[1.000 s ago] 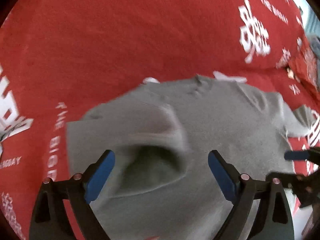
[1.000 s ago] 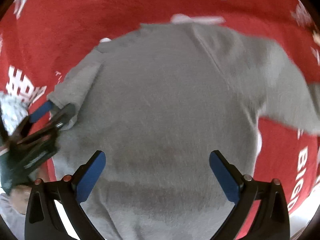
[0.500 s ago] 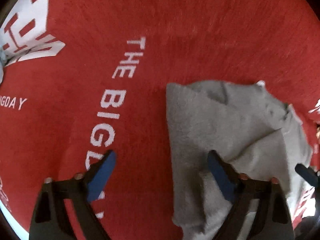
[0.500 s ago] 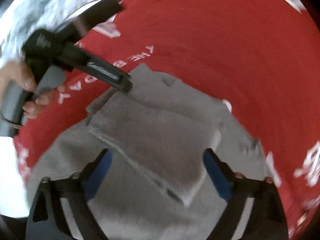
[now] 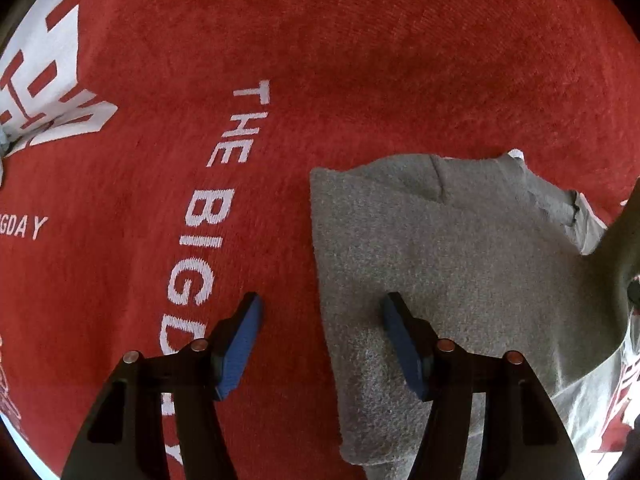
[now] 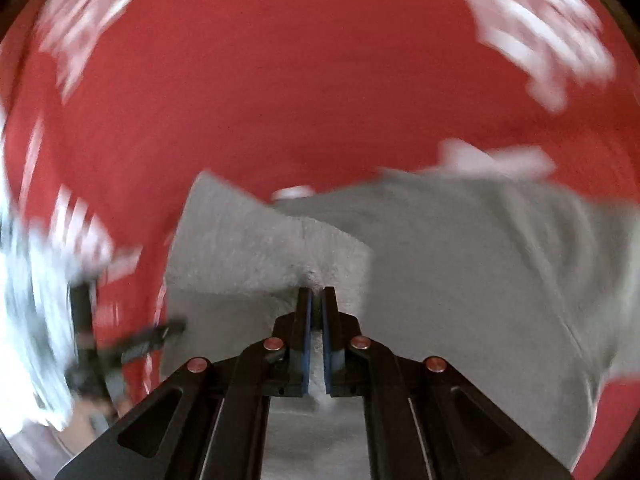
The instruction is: Fold small clothes
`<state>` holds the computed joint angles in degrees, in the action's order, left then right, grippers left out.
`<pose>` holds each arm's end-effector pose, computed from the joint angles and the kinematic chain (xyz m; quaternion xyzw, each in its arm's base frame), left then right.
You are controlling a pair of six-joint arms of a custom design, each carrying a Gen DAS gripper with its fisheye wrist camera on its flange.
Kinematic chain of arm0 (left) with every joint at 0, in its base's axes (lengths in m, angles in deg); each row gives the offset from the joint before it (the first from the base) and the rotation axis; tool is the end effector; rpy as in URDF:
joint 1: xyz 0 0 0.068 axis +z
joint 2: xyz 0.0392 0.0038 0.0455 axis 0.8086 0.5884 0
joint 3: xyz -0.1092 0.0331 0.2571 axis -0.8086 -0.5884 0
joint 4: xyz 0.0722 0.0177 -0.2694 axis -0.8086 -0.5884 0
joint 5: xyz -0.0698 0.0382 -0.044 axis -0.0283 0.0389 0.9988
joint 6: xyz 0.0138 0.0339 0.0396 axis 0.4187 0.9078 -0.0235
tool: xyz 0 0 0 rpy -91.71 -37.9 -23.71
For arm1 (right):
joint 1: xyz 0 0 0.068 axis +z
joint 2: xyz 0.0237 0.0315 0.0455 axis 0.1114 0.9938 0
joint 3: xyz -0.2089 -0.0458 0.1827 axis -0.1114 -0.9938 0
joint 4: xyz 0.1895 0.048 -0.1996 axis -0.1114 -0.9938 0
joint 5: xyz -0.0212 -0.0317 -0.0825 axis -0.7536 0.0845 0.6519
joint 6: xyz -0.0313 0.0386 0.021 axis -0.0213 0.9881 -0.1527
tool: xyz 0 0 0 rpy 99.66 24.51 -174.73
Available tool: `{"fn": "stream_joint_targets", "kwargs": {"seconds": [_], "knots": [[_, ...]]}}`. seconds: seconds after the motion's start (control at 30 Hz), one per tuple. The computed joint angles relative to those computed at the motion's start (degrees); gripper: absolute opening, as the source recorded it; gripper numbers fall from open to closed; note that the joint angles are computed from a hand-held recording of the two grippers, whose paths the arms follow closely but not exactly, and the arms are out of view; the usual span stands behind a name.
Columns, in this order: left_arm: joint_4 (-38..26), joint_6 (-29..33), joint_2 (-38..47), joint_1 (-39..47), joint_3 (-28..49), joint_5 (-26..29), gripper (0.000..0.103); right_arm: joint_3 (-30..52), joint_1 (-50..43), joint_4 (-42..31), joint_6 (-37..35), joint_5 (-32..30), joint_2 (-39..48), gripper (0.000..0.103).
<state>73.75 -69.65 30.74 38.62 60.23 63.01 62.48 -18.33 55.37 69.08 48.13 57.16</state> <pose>0.2509 -0.0703 0.0550 0.0043 0.9901 -0.0552 0.1292 0.2802 -0.1092 0.1025 0.1837 0.9339 0.2208 0.2132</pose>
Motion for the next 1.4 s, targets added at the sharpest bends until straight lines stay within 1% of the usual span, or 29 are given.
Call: {"fn": "stream_joint_targets", "kwargs": {"seconds": [0.1,0.17,0.2,0.23,0.3,0.33,0.37,0.4,0.43,0.47,0.53,0.57,0.6,0.63,0.67,0.7,0.73,0.77,0.8,0.83,0.9,0.97,1.03,1.13,1.2,1.23,1.27,1.33,1.4], "knots": [[-1.7,-0.9,1.3,-0.6,2.1,0.1,0.065,2.0,-9.3,-3.0,1.3,-5.4,6.3,0.01],[-3.7,-1.4,2.0,-0.9,4.0,0.5,0.065,3.3,-13.0,-5.8,1.7,-6.0,8.9,0.012],[-4.7,-0.9,2.5,-0.4,5.2,0.9,0.065,3.1,-14.4,-6.9,2.0,-5.7,9.3,0.013],[-5.5,-0.3,3.0,0.0,6.3,1.4,0.065,2.4,-15.6,-7.6,2.0,-5.7,8.8,0.018],[-6.8,0.5,4.3,0.5,8.4,2.3,0.065,0.1,-16.9,-8.0,3.0,-8.9,7.3,0.025],[-7.5,0.9,5.1,0.8,9.4,2.9,0.065,-1.1,-17.1,-9.3,2.3,-10.9,5.7,0.03],[-8.3,1.4,6.0,1.1,10.6,3.9,0.065,-2.6,-15.5,-10.3,2.0,-13.8,4.4,0.04],[-8.8,2.4,7.6,2.3,12.2,4.7,0.065,-4.1,-12.9,-10.4,2.5,-16.2,3.5,0.044],[-9.0,2.5,8.2,2.7,12.8,5.5,0.065,-4.4,-11.1,-11.8,2.1,-18.0,3.3,0.054],[-9.6,3.1,8.8,3.5,13.8,6.3,0.065,-6.2,-6.4,-10.0,4.6,-21.2,2.9,0.057],[-9.5,3.6,9.8,4.6,14.6,7.9,0.065,-9.9,3.2,-1.1,13.3,-25.6,3.6,0.057],[-9.7,4.1,10.1,4.9,14.9,8.4,0.065,-12.3,9.5,7.9,21.3,-26.2,4.3,0.057],[-9.4,4.9,10.4,5.3,15.0,8.7,0.061,-13.6,13.8,15.9,28.0,-26.0,5.6,0.057],[-8.8,6.8,11.0,6.3,15.0,9.5,0.043,-14.6,17.7,23.5,34.4,-25.2,7.1,0.057],[-9.0,8.8,11.3,7.3,15.4,10.7,0.033,-15.1,21.5,30.5,40.7,-23.3,9.0,0.057],[-9.4,10.1,11.4,7.8,15.7,12.4,0.019,-15.1,23.4,34.1,44.1,-22.0,10.6,0.057],[-9.6,10.4,11.2,7.5,15.9,12.3,0.012,-15.1,24.9,37.6,47.4,-20.4,11.9,0.047],[-10.1,10.9,10.8,7.2,16.2,12.1,0.01,-15.2,25.9,40.4,50.1,-19.0,12.8,0.021],[-10.3,11.3,10.6,7.4,16.4,12.0,0.01,-14.5,26.5,40.1,50.7,-18.4,13.5,0.005],[-10.4,12.3,10.4,8.0,16.5,12.1,0.01,-14.3,26.7,40.5,51.6,-18.6,13.9,0.006],[-10.1,14.1,10.9,9.0,17.4,12.1,0.01,-15.2,28.0,45.4,55.5,-19.4,14.1,0.006],[-10.3,15.3,12.9,9.7,18.2,10.9,0.01,-14.7,29.0,44.3,53.6,-19.1,13.3,0.006],[-8.2,15.7,13.0,10.1,16.7,10.6,0.01,-13.7,30.1,44.5,53.5,-18.9,15.6,0.006],[-6.2,13.3,11.7,8.7,14.9,8.9,0.01,-13.6,29.2,44.4,52.7,-20.5,17.9,0.008],[-5.1,12.1,9.4,7.2,12.6,7.2,0.01,-11.8,25.3,28.0,40.1,-21.7,13.4,0.024],[-4.8,11.6,7.5,6.5,11.3,6.4,0.01,-12.1,23.1,22.0,34.8,-21.7,10.0,0.039],[-3.6,9.2,4.3,3.8,8.3,5.4,0.01,-12.4,20.1,16.2,29.3,-21.1,6.4,0.049],[-3.9,8.5,0.7,2.9,6.7,4.7,0.01,-12.3,10.8,2.4,16.7,-16.9,-1.7,0.051],[-4.0,7.3,-2.1,1.0,4.9,3.8,0.01,-10.9,1.2,-5.4,8.4,-12.2,-4.2,0.051]]}}
